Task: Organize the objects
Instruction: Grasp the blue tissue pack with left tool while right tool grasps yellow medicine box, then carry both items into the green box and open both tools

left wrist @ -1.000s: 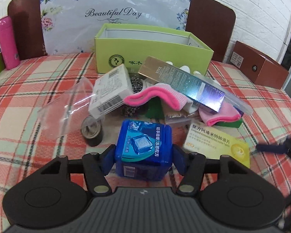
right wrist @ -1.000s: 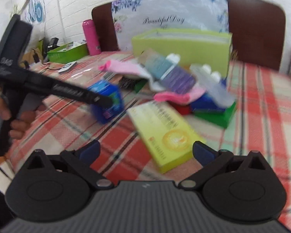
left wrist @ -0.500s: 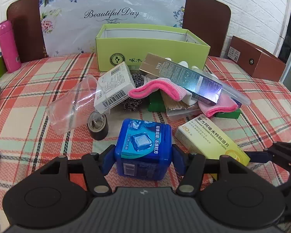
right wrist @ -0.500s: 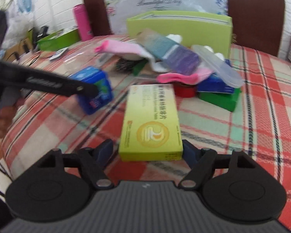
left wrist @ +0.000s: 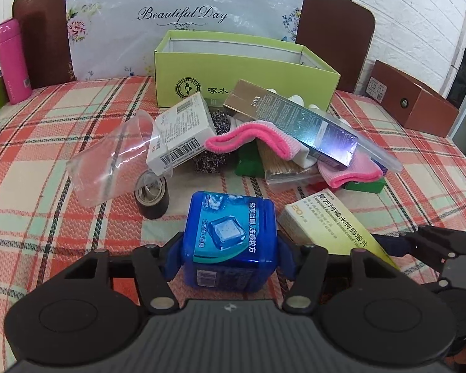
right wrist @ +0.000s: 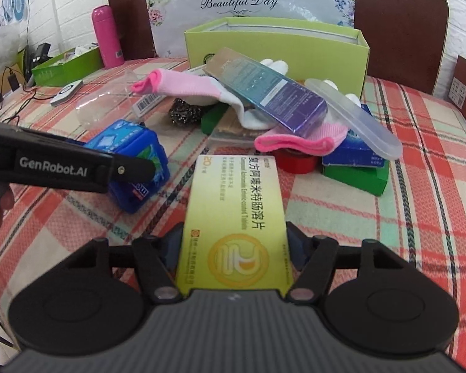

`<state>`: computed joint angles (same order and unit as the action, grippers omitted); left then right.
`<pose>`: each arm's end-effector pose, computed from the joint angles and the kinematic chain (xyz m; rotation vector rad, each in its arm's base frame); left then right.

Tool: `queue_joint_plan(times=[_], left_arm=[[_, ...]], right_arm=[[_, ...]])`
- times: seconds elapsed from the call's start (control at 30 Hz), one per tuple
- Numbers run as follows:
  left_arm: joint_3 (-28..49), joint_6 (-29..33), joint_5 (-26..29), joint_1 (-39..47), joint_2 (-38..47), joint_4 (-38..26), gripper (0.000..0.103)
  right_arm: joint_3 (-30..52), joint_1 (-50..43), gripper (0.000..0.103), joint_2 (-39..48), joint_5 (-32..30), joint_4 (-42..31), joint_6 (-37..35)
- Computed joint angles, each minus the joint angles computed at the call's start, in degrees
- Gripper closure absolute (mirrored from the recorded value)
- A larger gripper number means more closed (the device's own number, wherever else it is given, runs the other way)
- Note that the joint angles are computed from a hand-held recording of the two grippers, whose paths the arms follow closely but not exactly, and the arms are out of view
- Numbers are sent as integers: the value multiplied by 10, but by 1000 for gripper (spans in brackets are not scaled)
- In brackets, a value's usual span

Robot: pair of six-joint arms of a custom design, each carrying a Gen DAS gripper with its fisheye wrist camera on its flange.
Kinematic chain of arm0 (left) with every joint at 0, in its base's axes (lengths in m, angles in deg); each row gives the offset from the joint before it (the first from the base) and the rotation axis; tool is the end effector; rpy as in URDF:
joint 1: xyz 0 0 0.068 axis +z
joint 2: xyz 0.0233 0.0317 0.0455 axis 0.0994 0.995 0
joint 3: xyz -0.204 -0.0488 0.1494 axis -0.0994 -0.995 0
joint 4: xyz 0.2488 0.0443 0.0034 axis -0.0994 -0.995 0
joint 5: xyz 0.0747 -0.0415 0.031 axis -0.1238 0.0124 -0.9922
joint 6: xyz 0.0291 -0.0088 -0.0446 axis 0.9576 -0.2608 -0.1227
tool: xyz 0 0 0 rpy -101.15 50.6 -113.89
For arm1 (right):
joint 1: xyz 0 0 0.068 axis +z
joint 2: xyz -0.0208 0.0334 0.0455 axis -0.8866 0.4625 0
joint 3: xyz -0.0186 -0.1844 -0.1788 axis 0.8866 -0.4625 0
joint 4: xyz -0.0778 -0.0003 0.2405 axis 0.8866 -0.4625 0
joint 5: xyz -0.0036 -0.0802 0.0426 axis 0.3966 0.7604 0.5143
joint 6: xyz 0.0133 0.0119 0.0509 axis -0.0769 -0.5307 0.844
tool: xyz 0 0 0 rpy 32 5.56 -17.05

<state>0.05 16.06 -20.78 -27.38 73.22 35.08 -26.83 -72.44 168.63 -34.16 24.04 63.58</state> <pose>0.2185 -0.1340 0.0372 0.1392 2.3492 -0.2378 0.1917 -0.0190 -0.0009 -0.3926 2.3357 0.2614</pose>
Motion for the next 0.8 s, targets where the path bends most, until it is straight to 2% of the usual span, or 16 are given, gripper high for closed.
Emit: queue_joint_plan(times=[0.1, 0.2, 0.3, 0.37, 0.47, 0.57, 0.63, 0.8], left_arm=[[-33, 15, 18, -5, -39, -3, 41], [-73, 28, 57, -1, -111, -20, 41], [-105, 42, 75, 6, -220, -56, 41], [-108, 55, 81, 13, -295, -96, 42], [-79, 71, 95, 39, -364, -144, 42], [-18, 82, 104, 66, -354, -159, 42], [35, 82, 103, 80, -314, -161, 42], [194, 64, 114, 121, -178, -177, 42]], right_arm=[[-16, -32, 38, -61, -42, -80, -33], [-32, -85, 38, -180, -112, -220, -79], [-31, -127, 38, -315, -176, -364, -113], [-25, -135, 38, -395, -193, -426, -113], [1, -124, 38, -463, -197, -456, -79], [39, -92, 38, -456, -174, -421, -28], [79, -65, 38, -417, -150, -392, 6], [255, 5, 38, -253, -66, -387, 80]])
